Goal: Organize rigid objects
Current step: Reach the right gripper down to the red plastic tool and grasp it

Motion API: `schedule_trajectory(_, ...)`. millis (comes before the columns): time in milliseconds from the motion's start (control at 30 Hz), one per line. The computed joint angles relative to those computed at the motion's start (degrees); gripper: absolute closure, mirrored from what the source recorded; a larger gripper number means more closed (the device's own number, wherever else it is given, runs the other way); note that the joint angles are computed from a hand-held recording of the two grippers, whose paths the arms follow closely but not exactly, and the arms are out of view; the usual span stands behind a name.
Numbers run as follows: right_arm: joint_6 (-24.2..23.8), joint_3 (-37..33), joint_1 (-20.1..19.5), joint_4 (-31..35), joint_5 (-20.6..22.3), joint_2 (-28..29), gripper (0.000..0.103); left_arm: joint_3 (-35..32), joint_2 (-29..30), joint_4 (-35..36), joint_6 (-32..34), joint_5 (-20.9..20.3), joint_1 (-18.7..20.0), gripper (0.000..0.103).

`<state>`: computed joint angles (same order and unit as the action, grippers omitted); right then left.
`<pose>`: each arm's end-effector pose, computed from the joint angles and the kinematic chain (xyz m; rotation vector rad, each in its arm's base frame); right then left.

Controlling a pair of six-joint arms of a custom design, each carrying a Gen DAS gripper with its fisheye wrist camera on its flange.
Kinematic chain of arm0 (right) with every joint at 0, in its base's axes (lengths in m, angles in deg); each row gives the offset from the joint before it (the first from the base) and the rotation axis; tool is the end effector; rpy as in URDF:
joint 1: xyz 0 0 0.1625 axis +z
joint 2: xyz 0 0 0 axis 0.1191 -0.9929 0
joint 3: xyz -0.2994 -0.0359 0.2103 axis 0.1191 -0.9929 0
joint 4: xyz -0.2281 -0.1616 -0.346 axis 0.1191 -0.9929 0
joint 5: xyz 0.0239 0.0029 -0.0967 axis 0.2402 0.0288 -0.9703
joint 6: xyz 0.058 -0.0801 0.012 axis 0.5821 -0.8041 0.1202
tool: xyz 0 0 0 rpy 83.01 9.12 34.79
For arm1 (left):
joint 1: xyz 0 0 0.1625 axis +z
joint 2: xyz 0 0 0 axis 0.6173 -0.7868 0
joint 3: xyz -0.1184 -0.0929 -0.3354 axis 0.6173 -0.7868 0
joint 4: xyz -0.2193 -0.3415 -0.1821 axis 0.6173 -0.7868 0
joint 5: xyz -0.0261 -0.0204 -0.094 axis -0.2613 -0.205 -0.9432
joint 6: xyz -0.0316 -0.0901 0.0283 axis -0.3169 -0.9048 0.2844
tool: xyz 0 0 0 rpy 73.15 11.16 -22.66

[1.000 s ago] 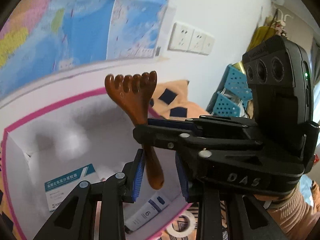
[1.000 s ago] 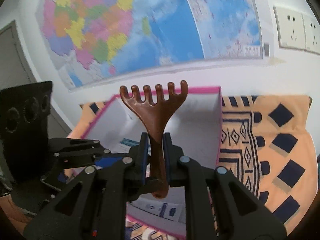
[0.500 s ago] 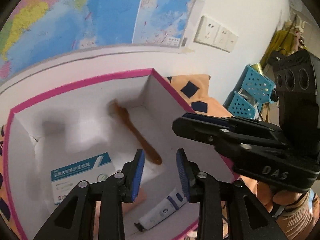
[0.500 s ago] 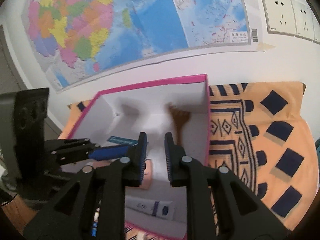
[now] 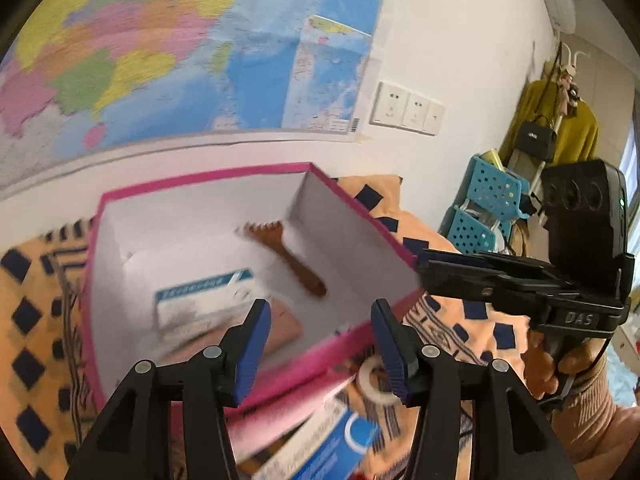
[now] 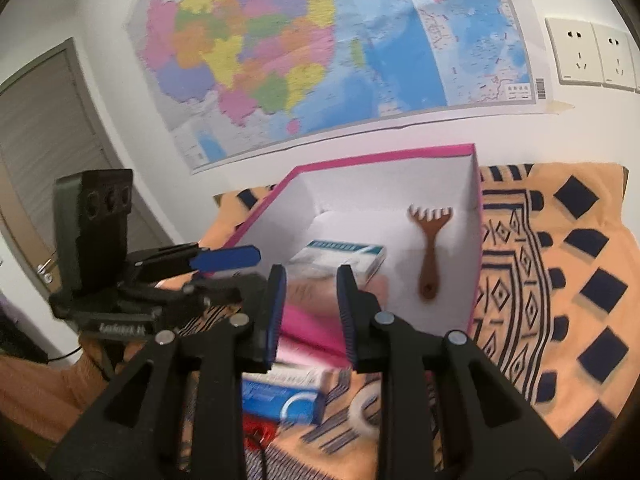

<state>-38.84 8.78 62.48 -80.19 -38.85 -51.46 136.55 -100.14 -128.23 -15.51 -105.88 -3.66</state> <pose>-0.0402 -0.5865 0.3861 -1.0963 2.7729 -0.7415 -0.4001 -0.5186 -0.0361 0.6722 2.4879 -0.9871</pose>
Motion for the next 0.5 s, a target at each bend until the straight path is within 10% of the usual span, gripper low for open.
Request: schedule_trajectory(500, -2.8, 7.7, -3.9, 6.2, -7.6, -3.8, 0.071, 14.8, -6.0, 3.8, -18.0, -1.4, -0.8, 0.049)
